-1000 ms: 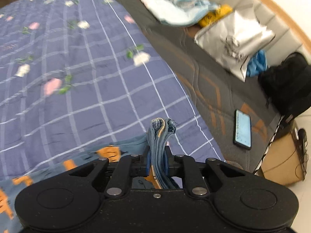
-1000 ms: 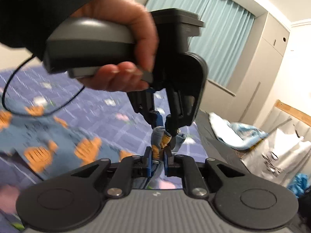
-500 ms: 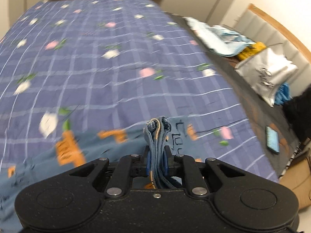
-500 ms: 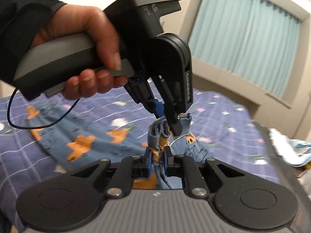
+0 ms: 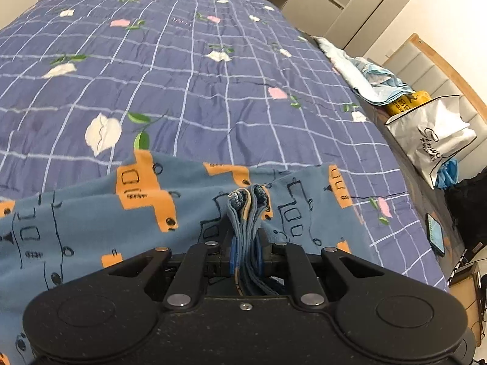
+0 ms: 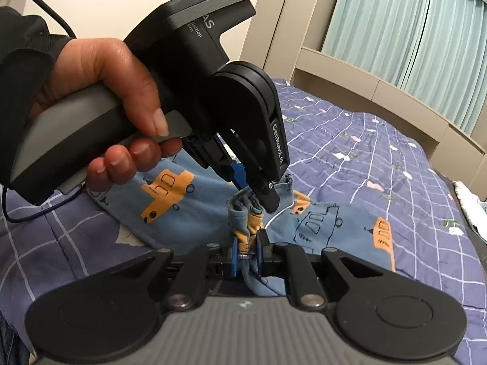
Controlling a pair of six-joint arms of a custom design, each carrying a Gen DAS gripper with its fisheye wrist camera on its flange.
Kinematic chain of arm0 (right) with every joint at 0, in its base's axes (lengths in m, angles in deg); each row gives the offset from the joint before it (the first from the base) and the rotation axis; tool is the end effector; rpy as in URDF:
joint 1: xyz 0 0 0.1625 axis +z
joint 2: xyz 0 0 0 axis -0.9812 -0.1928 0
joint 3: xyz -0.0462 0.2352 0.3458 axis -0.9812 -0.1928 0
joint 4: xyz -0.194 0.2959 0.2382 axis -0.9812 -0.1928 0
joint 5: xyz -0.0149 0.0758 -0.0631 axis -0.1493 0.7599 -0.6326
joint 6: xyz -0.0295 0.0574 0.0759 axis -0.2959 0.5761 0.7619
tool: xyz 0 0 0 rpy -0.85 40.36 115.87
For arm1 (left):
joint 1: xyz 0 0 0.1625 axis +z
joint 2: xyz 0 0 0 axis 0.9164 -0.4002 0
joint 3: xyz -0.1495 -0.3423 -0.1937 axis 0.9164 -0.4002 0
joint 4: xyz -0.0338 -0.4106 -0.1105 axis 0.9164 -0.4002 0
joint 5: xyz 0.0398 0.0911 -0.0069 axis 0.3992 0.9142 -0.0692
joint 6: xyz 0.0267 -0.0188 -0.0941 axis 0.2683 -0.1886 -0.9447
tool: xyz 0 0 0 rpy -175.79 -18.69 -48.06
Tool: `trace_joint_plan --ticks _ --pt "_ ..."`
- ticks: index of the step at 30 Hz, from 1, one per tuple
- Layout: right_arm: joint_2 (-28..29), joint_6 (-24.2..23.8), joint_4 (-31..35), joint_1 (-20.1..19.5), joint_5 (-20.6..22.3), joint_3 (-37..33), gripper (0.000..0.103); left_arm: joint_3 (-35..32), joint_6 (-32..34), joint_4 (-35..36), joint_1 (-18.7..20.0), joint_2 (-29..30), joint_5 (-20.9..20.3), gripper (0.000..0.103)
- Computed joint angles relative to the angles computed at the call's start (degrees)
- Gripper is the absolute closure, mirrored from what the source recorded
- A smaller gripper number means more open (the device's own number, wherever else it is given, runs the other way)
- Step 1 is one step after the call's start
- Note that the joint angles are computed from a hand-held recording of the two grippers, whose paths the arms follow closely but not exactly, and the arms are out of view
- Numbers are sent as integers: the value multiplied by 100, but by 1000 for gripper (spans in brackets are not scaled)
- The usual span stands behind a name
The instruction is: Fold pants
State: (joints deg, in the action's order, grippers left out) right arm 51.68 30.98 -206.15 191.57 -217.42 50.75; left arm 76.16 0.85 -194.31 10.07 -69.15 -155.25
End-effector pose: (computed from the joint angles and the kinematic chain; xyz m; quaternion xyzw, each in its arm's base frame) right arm 0.3193 -0.6094 -0.1213 0.2690 -0.7566 0.4023 0.4396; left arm -0.0483 -0.8158 0.2077 0.3253 0.9391 -0.0922 0.0619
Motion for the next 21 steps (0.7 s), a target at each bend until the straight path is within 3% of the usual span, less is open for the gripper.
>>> trace_joint_plan --ticks 7,14,17,20,21 --pt "-84 -15 105 98 141 -63 89 -123 181 115 -18 -114 65 91" --pt "-52 354 914 7 480 -193 89 -256 160 90 241 -35 178 88" --pt "21 508 1230 -68 519 -294 87 -261 48 -27 301 17 312 78" --pt "-42 639 1347 -133 573 -181 80 -192 -21 -131 283 -14 456 53" --pt "-80 654 1321 -123 572 -124 70 -94 -14 -285 262 -60 500 38"
